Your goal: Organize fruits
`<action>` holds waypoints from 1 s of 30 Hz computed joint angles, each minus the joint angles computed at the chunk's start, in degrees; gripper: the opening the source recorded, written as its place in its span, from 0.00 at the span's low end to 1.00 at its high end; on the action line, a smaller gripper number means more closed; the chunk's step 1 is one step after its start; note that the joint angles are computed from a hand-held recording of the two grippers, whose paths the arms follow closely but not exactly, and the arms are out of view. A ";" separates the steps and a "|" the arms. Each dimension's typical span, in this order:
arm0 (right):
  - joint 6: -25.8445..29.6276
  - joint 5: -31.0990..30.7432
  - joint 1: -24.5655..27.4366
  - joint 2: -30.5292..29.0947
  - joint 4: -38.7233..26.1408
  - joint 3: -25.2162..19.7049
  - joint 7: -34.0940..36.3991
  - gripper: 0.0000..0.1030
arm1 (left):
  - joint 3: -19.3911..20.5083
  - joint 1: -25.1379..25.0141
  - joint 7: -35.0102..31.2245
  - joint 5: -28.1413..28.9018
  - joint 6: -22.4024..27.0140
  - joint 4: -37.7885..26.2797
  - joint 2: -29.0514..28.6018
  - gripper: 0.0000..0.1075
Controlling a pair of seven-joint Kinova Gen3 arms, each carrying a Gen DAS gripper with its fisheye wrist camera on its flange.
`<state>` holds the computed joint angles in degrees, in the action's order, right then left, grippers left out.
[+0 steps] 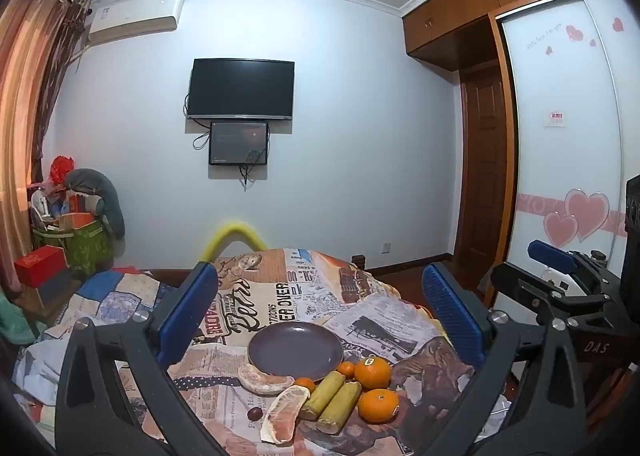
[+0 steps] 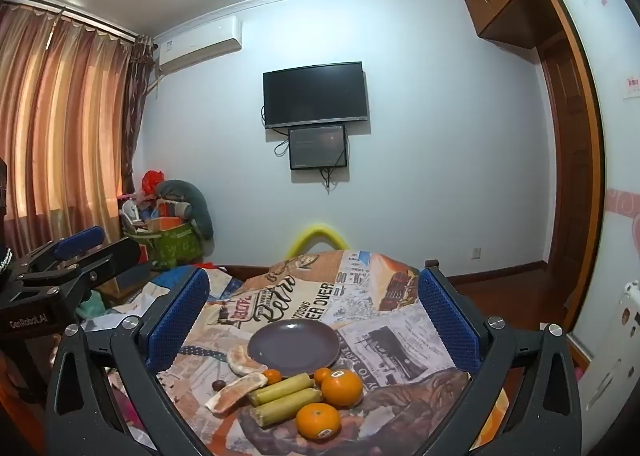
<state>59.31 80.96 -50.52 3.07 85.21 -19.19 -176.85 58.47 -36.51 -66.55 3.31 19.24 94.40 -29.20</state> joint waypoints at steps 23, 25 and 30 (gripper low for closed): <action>0.09 0.07 -0.44 0.17 -0.17 0.13 -0.08 1.00 | -0.83 1.23 0.31 -0.73 0.12 0.60 0.03 0.96; 0.04 0.02 -0.40 0.19 -0.20 0.13 -0.04 1.00 | -0.92 1.27 0.31 -0.69 0.12 0.63 -0.01 0.96; 0.14 0.17 -0.43 0.24 -0.18 0.08 -0.13 1.00 | -0.80 1.10 0.33 -0.62 0.24 0.47 -0.06 0.96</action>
<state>59.45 81.13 -50.95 3.31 85.02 -19.11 -176.97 57.68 -35.42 -66.21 2.70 19.48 94.87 -29.26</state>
